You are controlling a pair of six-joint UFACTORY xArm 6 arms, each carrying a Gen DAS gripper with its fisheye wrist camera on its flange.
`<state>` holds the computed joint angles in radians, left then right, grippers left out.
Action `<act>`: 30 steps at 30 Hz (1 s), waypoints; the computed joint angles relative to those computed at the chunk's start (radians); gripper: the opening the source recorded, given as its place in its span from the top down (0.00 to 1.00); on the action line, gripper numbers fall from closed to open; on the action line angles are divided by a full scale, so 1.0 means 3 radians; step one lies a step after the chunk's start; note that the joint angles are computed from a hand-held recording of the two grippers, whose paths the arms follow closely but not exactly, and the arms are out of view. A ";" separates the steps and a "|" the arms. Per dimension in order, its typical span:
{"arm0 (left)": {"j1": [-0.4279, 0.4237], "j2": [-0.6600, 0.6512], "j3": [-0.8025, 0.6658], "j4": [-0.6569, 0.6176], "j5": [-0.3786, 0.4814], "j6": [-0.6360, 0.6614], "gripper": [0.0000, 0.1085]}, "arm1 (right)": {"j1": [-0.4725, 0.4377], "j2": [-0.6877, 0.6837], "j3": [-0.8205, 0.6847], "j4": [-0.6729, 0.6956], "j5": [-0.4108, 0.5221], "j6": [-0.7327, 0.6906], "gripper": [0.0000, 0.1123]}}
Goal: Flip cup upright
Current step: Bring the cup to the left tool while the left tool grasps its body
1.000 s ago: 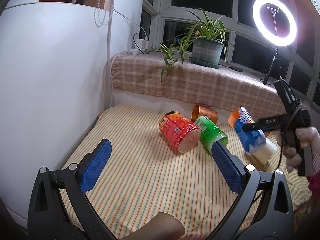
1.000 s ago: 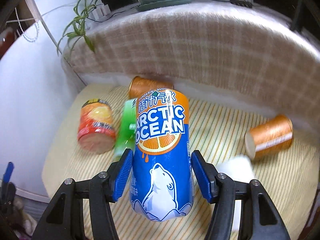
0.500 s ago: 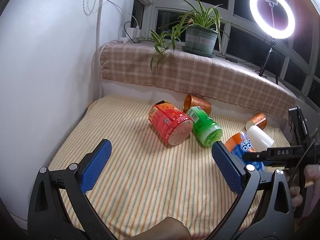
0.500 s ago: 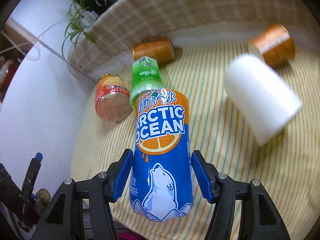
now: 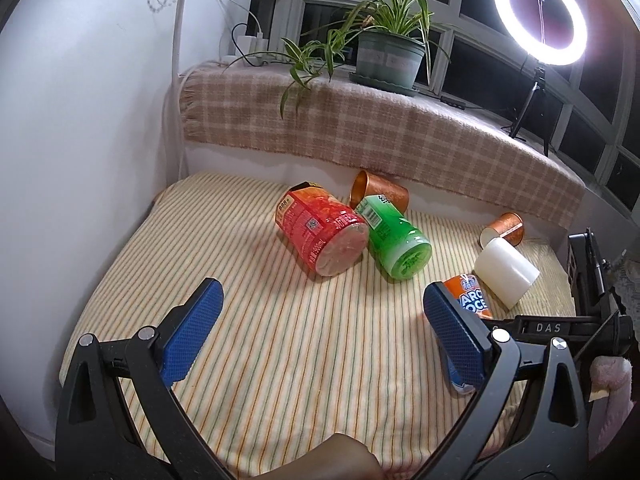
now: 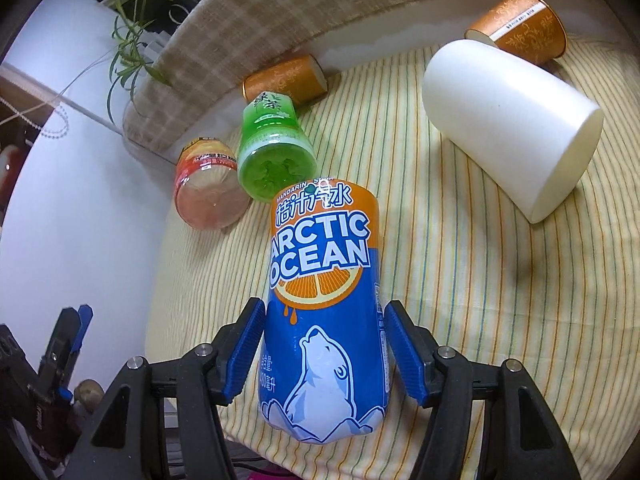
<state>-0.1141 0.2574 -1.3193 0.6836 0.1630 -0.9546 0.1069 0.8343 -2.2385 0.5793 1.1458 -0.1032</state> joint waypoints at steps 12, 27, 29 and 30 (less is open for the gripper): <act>-0.0118 0.0165 -0.0170 -0.0682 0.0053 0.0699 0.06 | 0.0046 -0.0539 0.0703 -0.0202 -0.0637 -0.0433 0.26; -0.0402 0.0868 -0.1167 -0.3462 0.0859 0.3239 0.06 | -0.0008 -0.1249 0.1783 -0.1007 -0.1655 -0.0254 0.23; -0.0390 0.1040 -0.1450 -0.3770 0.1126 0.3423 0.06 | -0.0037 -0.1298 0.1864 -0.1038 -0.1691 -0.0216 0.23; -0.0372 0.1134 -0.1599 -0.3892 0.1273 0.3455 0.06 | -0.0035 -0.1313 0.1886 -0.1059 -0.1702 -0.0181 0.23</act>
<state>-0.2257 0.5975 -1.7991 -0.4841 0.5450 0.0819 0.0963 0.4406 -1.6726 0.2617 0.6352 -0.1575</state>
